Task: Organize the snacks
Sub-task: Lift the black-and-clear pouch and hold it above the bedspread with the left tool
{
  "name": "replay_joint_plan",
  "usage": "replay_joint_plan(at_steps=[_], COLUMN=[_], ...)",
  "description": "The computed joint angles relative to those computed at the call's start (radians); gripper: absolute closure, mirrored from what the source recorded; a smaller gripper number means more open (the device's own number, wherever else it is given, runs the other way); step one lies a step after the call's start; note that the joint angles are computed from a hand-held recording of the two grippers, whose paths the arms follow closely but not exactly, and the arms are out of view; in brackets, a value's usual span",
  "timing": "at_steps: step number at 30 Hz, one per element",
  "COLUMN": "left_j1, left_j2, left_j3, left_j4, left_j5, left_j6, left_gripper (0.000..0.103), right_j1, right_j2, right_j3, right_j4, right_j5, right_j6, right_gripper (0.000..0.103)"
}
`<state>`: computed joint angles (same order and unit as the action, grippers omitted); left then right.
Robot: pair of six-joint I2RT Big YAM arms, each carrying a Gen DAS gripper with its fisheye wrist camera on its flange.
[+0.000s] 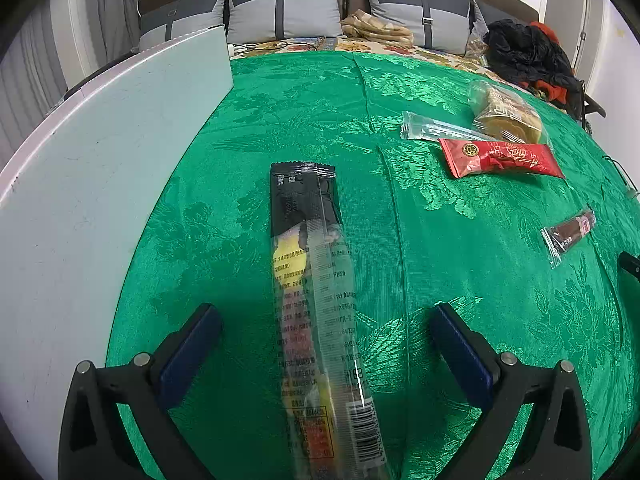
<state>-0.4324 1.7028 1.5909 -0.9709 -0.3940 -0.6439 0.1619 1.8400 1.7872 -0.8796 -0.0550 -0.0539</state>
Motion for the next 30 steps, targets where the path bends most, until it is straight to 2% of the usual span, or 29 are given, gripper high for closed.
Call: replay_joint_plan(at_steps=[22, 23, 25, 26, 28, 30], left_j1=[0.0, 0.0, 0.0, 0.0, 0.0, 0.0], left_j2=[-0.001, -0.001, -0.001, -0.001, -0.001, -0.001], left_j3=[-0.002, -0.003, -0.003, -0.003, -0.004, -0.004], left_j4=[0.004, 0.005, 0.006, 0.006, 0.006, 0.006], left_j5=[0.002, 0.002, 0.002, 0.002, 0.002, 0.002], left_j6=[-0.001, -0.001, -0.001, -0.001, -0.001, -0.001], left_gripper=[0.0, 0.0, 0.0, 0.0, 0.0, 0.0], right_j1=[0.0, 0.0, 0.003, 0.007, 0.028, 0.066], right_j2=[0.0, 0.007, 0.07, 0.091, 0.101, 0.163], right_j3=[-0.001, 0.014, 0.143, 0.198, 0.259, 0.412], right_j4=[-0.005, -0.024, -0.169, -0.202, -0.185, -0.265], right_j5=[-0.012, -0.014, -0.042, -0.077, -0.141, -0.217], right_j6=[-0.001, -0.01, -0.063, -0.086, -0.144, -0.265], right_gripper=[0.008, 0.009, 0.012, 0.012, 0.012, 0.012])
